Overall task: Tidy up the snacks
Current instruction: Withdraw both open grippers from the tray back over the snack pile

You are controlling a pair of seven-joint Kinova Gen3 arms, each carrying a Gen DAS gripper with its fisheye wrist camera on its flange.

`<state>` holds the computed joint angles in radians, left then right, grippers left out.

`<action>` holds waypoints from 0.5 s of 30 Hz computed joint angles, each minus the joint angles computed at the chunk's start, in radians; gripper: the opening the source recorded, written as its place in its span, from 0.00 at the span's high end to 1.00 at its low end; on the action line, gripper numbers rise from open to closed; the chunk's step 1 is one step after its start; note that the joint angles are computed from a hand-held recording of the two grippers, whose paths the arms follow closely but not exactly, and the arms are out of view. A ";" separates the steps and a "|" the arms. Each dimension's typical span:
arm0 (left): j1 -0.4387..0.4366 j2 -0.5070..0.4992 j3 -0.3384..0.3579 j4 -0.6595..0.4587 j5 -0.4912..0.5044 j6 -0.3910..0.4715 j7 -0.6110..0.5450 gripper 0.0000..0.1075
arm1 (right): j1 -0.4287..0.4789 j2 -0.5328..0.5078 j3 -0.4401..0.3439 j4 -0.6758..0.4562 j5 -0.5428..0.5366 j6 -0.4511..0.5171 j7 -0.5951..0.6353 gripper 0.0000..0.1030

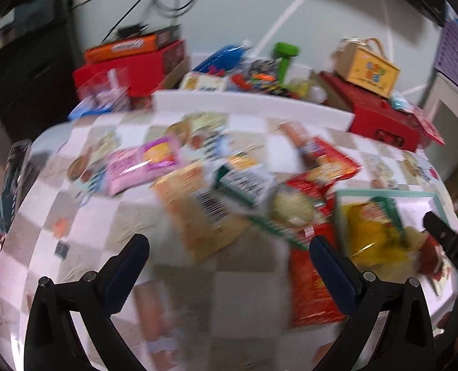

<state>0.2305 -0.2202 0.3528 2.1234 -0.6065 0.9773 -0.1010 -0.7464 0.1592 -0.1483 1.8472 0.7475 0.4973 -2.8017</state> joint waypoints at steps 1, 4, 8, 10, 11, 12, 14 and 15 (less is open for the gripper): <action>-0.005 -0.015 -0.021 0.016 0.020 0.001 -0.012 0.04 | 0.002 0.004 -0.010 -0.005 -0.017 -0.008 0.021 0.00; -0.033 -0.059 -0.052 0.054 0.059 0.004 -0.024 0.04 | -0.007 0.017 -0.025 -0.021 -0.058 -0.023 0.071 0.00; -0.087 -0.120 -0.060 0.088 0.093 0.009 -0.053 0.04 | -0.048 0.035 -0.027 -0.045 -0.078 -0.030 0.104 0.00; -0.113 -0.144 -0.059 0.100 0.109 0.013 -0.069 0.04 | -0.074 0.042 -0.025 -0.056 -0.081 -0.037 0.116 0.00; -0.125 -0.157 -0.062 0.107 0.119 0.012 -0.080 0.04 | -0.090 0.046 -0.023 -0.060 -0.078 -0.037 0.116 0.00; -0.136 -0.169 -0.062 0.113 0.128 0.011 -0.090 0.04 | -0.099 0.050 -0.024 -0.065 -0.083 -0.038 0.125 0.00; -0.156 -0.189 -0.066 0.122 0.145 0.005 -0.116 0.04 | -0.116 0.060 -0.029 -0.077 -0.102 -0.040 0.152 0.00; -0.167 -0.195 -0.067 0.124 0.152 0.001 -0.129 0.04 | -0.130 0.065 -0.026 -0.084 -0.103 -0.035 0.156 0.00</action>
